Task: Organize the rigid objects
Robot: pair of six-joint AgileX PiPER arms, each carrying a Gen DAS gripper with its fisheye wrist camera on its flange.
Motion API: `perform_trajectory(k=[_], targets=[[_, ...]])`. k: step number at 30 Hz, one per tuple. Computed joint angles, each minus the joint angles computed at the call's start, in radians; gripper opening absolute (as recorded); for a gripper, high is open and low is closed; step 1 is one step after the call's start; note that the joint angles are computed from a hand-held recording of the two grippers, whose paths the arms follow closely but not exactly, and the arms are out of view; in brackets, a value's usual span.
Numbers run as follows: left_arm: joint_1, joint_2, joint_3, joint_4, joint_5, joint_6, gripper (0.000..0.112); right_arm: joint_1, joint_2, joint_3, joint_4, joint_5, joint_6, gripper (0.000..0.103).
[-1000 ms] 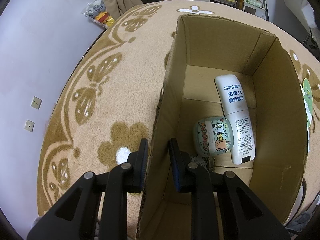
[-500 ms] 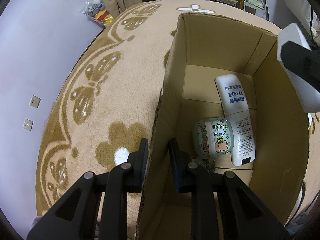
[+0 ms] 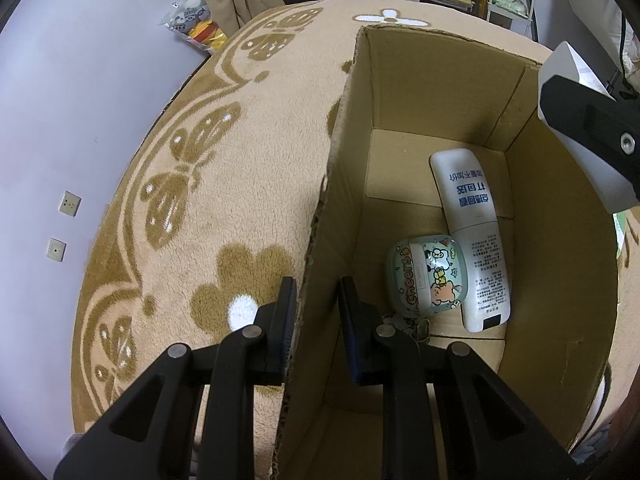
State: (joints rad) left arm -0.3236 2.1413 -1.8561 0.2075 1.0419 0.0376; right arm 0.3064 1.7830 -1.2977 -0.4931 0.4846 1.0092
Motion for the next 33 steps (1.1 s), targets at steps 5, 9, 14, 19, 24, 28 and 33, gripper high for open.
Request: perform_trajectory(k=[5,9,14,19,24,28,33], targets=[[0.001,0.000,-0.002,-0.006,0.003,0.002,0.021,0.013,-0.007,0.017,-0.061,-0.009,0.048,0.085],[0.001,-0.002,-0.001,-0.006,0.003,0.002,0.021,0.023,-0.025,0.026,-0.085,-0.007,0.078,0.085],[0.001,-0.005,-0.006,-0.010,0.010,0.002,0.020,0.030,-0.036,0.022,-0.096,0.042,0.091,0.098],[-0.001,-0.006,-0.003,-0.006,0.007,0.002,0.020,0.005,-0.068,0.054,-0.081,0.058,0.070,0.098],[-0.002,-0.009,-0.001,-0.002,0.008,0.001,0.020,-0.033,-0.121,0.122,-0.117,0.052,0.093,0.098],[0.000,-0.006,-0.004,-0.002,0.008,0.004,0.020,-0.080,-0.148,0.171,-0.124,0.040,0.097,0.099],[0.001,-0.006,-0.003,0.001,0.006,0.006,0.021,-0.146,-0.145,0.220,-0.142,0.023,0.086,0.099]])
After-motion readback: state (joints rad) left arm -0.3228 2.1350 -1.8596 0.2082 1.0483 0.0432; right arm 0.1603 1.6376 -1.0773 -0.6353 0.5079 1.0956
